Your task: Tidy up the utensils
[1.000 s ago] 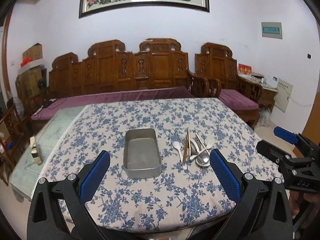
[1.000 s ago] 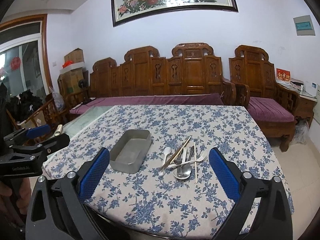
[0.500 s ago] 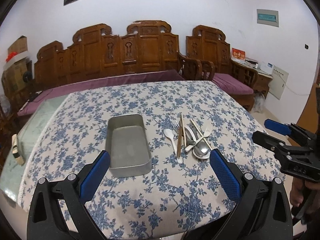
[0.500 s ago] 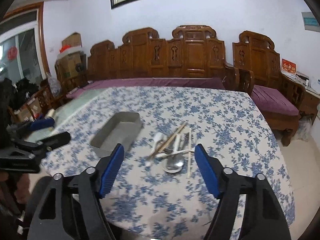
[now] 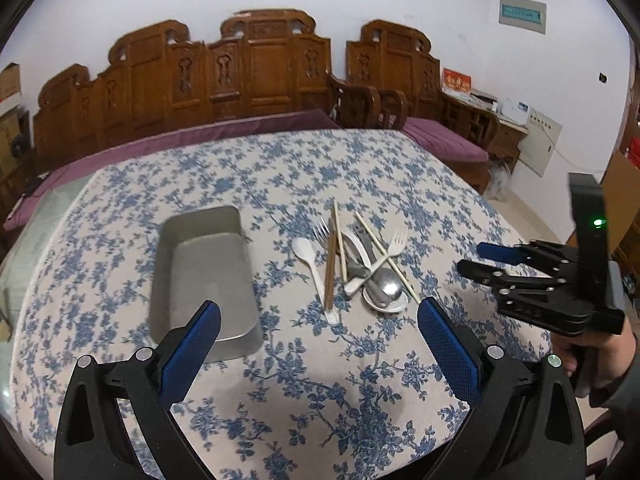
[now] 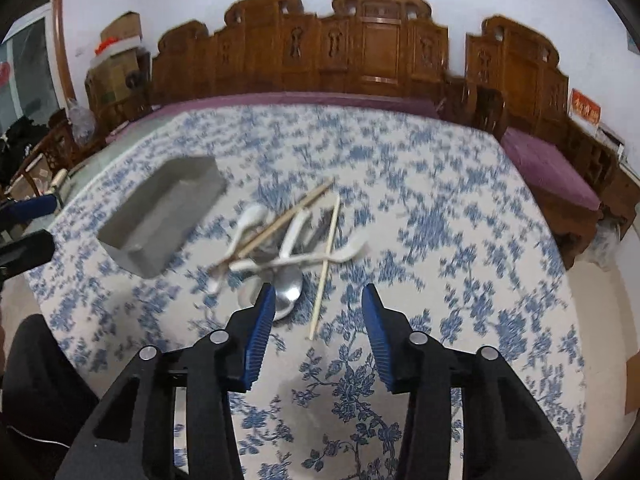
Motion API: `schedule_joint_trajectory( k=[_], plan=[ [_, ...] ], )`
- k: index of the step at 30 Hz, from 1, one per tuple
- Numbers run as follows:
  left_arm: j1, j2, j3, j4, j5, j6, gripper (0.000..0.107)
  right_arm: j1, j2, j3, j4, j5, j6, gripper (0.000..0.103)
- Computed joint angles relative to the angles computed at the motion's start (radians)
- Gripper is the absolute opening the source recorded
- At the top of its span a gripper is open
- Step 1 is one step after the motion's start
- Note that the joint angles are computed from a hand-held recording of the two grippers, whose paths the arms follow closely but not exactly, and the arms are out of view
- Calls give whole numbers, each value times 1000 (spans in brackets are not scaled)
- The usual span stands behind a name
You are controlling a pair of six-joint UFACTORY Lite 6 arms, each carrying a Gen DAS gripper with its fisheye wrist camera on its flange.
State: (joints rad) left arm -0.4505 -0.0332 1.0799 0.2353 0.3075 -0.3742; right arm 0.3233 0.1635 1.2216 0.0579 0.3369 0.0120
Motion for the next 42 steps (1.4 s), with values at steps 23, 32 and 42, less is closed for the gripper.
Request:
schedule_joint_trajectory(
  k=[23,32,42],
  plan=[
    [-9,896,907,-335,255,209,41,-110,144,54,183,-29,-212,43],
    [51,1150,1266,-496,438,221,29,-114,153,58,196,-29,-223,43],
    [36,1145,1263,-441,441,168,11,-130,156,63,213,-31,-239,43]
  ],
)
